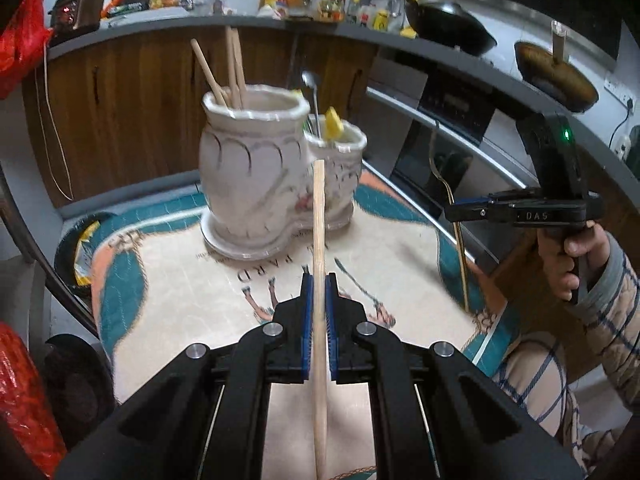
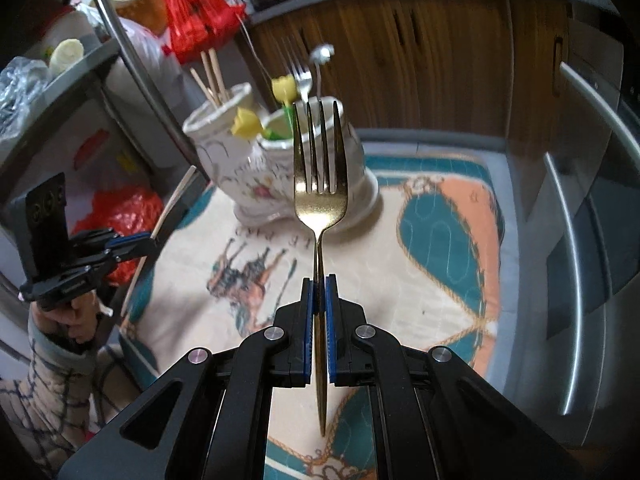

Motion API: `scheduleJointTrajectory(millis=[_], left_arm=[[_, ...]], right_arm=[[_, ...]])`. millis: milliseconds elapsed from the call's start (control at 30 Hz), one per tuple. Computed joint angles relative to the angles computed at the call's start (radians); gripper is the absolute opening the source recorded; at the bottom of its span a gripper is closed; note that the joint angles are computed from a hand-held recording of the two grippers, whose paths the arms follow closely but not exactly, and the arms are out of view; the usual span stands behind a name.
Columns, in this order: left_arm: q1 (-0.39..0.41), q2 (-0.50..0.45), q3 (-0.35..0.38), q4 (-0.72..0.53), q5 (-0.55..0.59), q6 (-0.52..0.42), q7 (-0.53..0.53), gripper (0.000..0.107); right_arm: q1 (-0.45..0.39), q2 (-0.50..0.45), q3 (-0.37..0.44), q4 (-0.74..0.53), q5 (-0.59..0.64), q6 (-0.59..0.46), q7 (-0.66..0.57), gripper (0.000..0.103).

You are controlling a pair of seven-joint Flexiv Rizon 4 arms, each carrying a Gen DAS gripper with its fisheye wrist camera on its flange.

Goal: Organize utensils
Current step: 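Lift the gold fork with the right gripper while the left gripper lifts the chopstick toward the holder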

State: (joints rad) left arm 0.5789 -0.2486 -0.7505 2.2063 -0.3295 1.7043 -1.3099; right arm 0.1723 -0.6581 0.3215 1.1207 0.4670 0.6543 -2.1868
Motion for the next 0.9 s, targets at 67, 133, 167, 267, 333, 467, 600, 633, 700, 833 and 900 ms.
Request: scheduleJointTrajectory(millis=[67, 133, 167, 267, 333, 467, 600, 633, 700, 833, 900], left_arm=[[-0.034, 0.019, 0.022, 0.004, -0.06, 0.028, 0.031, 0.006], [0.032, 0.027, -0.041, 0.014, -0.03, 0.05, 0.005, 0.006], [0.045, 0.03, -0.038, 0.007, 0.028, 0.047, -0.043, 0.006], [-0.025, 0.044, 0.052, -0.01, 0.066, 0.062, -0.08, 0.006], [-0.04, 0.045, 0.074, -0.02, 0.089, 0.075, -0.102, 0.006], [-0.088, 0.045, 0.142, -0.045, 0.134, 0.113, -0.152, 0.006], [-0.146, 0.032, 0.216, -0.077, 0.172, 0.151, -0.194, 0.006], [-0.156, 0.028, 0.23, -0.088, 0.181, 0.157, -0.204, 0.006], [-0.146, 0.02, 0.227, -0.104, 0.209, 0.16, -0.227, 0.006], [-0.142, -0.005, 0.236, -0.141, 0.269, 0.177, -0.266, 0.006], [-0.156, -0.018, 0.258, -0.162, 0.292, 0.191, -0.284, 0.006]], right_arm=[[-0.001, 0.006, 0.006, 0.0, 0.01, 0.024, -0.011, 0.007], [-0.002, 0.013, 0.011, 0.003, 0.021, 0.052, -0.028, 0.007], [-0.001, 0.018, 0.014, 0.006, 0.025, 0.069, -0.037, 0.007], [0.0, 0.031, 0.022, 0.013, 0.036, 0.111, -0.061, 0.007], [-0.005, 0.033, 0.03, 0.006, 0.05, 0.126, -0.077, 0.007], [-0.008, 0.041, 0.044, -0.002, 0.077, 0.171, -0.102, 0.007], [-0.013, 0.041, 0.061, -0.025, 0.113, 0.189, -0.126, 0.007], [-0.01, 0.041, 0.061, -0.029, 0.116, 0.192, -0.129, 0.007], [-0.008, 0.037, 0.065, -0.041, 0.126, 0.197, -0.138, 0.007], [0.003, 0.025, 0.068, -0.062, 0.138, 0.218, -0.156, 0.007], [0.003, 0.018, 0.075, -0.071, 0.148, 0.226, -0.163, 0.007]])
